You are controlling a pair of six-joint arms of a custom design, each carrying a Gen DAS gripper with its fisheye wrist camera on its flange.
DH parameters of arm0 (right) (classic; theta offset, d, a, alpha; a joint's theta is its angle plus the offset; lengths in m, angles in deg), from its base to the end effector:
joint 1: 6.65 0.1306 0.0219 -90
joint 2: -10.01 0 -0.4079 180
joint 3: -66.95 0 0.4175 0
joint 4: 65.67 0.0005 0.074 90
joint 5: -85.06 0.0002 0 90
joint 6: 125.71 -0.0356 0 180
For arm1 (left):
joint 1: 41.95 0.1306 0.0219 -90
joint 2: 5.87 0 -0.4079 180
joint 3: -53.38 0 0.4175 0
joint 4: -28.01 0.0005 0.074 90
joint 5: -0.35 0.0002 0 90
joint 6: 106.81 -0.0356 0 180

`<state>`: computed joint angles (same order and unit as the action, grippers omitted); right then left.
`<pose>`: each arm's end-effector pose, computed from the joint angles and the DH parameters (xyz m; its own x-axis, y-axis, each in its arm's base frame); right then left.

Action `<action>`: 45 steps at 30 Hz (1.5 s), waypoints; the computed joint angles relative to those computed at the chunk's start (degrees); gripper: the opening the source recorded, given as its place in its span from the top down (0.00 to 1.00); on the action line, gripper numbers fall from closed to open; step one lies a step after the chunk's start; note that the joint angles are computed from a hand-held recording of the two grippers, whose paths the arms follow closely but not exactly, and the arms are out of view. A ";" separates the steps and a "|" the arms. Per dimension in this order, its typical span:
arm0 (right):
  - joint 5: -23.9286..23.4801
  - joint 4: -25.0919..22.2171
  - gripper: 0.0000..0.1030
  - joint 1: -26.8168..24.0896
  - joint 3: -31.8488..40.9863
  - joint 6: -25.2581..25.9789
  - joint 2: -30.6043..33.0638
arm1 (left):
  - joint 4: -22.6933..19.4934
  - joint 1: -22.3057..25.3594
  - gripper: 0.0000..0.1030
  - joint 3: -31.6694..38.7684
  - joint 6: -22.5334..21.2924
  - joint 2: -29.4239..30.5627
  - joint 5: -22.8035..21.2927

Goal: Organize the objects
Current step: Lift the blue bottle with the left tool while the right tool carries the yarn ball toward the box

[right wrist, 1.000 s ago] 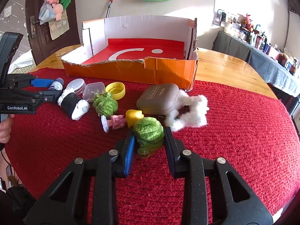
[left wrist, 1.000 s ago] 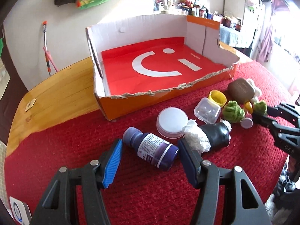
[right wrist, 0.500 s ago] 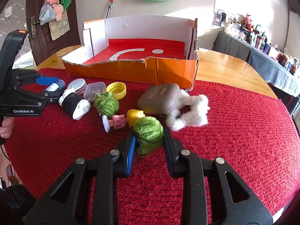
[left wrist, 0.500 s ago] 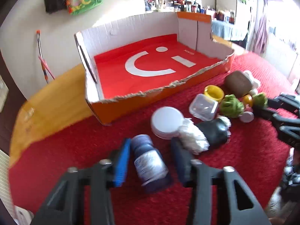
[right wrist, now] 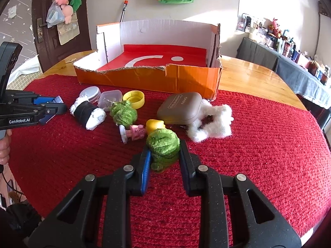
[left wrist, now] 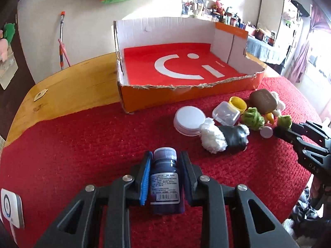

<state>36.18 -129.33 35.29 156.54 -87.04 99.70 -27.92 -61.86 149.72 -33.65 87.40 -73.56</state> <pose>0.3742 0.3041 0.4472 -0.6411 0.2147 -0.7368 0.3415 0.9396 -0.0234 0.4922 -0.1893 0.4738 -0.5770 0.5050 -0.6419 0.6809 0.7315 -0.0365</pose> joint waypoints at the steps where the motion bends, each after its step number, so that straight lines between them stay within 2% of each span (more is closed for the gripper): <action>1: 0.07 0.12 0.77 0.11 0.09 0.13 0.00 | 0.26 -0.04 0.73 -0.25 0.30 -0.34 0.29; 7: 0.87 0.87 0.77 0.63 1.05 1.09 -0.01 | 1.11 -0.87 0.73 -0.43 2.37 -1.56 2.48; 13: -0.53 2.93 0.77 0.18 1.37 2.52 -0.58 | 1.99 -2.45 0.73 -0.23 3.21 -2.31 2.79; 24: -4.51 5.83 0.77 -1.73 3.37 6.18 -0.31 | 1.66 -3.89 0.73 3.36 4.95 -0.59 1.60; 45: -9.63 7.01 0.77 -5.65 8.52 11.86 2.26 | -0.99 -4.53 0.73 11.46 6.09 4.72 1.30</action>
<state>26.55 -122.31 29.63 165.06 -75.19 101.96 -28.92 -66.39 161.18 -27.55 92.13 -72.26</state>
